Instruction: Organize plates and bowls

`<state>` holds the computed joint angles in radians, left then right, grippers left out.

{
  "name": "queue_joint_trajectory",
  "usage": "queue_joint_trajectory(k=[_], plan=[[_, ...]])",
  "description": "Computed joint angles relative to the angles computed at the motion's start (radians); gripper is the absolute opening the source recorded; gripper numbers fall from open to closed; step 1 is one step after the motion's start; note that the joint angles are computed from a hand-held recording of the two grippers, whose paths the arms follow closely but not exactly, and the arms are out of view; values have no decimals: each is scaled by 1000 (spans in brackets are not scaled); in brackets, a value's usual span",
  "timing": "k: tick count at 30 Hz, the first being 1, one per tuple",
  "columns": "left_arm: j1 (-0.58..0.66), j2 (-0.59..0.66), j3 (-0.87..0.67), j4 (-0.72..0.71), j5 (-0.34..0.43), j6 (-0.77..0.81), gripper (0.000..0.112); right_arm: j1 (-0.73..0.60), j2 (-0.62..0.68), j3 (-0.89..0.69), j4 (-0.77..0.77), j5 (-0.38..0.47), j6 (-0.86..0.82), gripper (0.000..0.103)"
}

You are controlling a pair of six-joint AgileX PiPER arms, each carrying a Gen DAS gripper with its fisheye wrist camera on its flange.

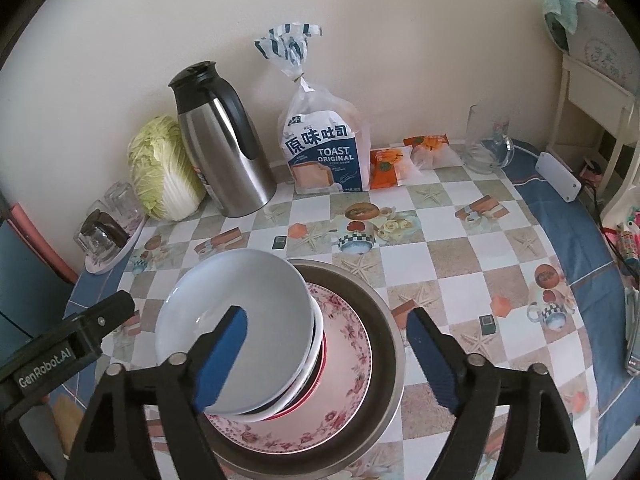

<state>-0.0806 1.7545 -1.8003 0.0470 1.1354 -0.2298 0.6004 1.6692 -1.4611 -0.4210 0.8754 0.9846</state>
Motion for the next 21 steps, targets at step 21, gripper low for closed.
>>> queue_joint_trajectory(k=[21], plan=[[-33,-41,73,116,-54,-64,93,-1,-55,40,-31,25,4,103]])
